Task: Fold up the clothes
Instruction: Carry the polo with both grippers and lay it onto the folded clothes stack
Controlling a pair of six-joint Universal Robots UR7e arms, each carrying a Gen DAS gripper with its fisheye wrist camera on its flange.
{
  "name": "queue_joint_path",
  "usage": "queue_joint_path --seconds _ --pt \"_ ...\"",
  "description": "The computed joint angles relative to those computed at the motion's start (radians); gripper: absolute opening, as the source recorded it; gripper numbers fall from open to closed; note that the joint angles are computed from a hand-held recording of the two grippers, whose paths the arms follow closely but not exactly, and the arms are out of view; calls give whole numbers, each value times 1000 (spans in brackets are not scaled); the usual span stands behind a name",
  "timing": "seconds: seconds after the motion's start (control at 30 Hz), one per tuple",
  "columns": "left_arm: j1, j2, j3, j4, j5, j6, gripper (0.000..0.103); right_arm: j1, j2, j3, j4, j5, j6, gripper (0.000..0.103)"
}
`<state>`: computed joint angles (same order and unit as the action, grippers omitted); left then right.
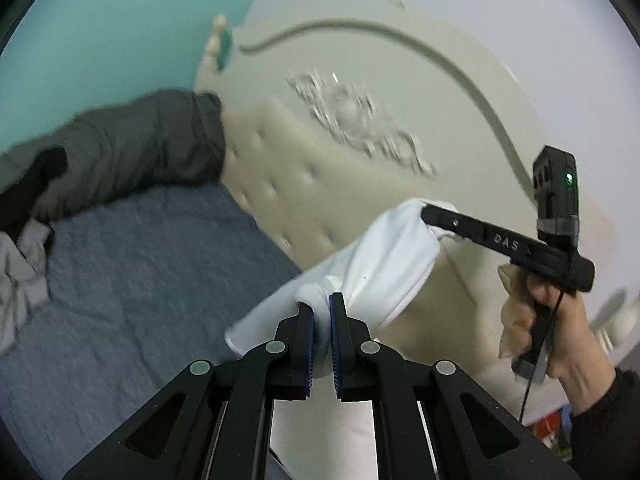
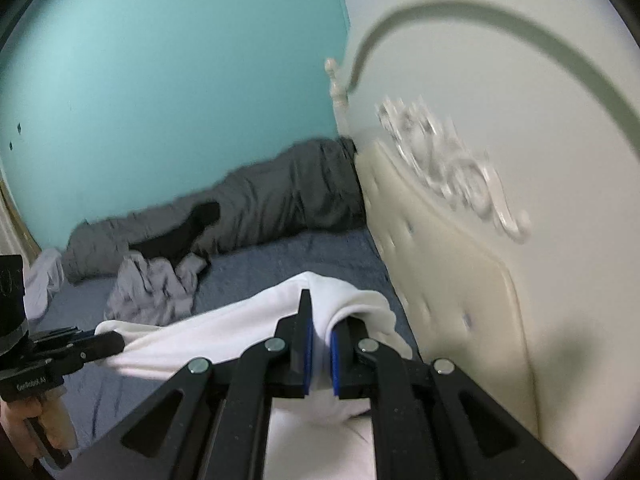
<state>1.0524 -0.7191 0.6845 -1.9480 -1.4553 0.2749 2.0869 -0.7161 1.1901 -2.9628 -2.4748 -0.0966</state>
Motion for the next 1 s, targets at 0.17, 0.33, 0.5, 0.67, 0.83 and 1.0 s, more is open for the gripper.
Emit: queue_joint_path --seconds 0.17,0.33,0.5,0.67,0.83,1.0 --pt "-11 -162 336 -132 -16 22 7 -5 -124 258 -34 27 98 6" --pt "-27 -285 560 -201 -7 16 7 8 -231 479 -53 58 207 6" --pt "-26 -377 725 -235 11 -6 7 23 -294 633 -85 82 311 6" --pt "-24 -432 836 -270 37 -22 7 25 -319 742 -123 108 378 6" --pt "-14 -479 922 -300 51 -31 7 28 -327 815 -162 139 430 6" --pt "7 -502 979 -327 49 -62 7 18 -324 857 -158 163 465 6"
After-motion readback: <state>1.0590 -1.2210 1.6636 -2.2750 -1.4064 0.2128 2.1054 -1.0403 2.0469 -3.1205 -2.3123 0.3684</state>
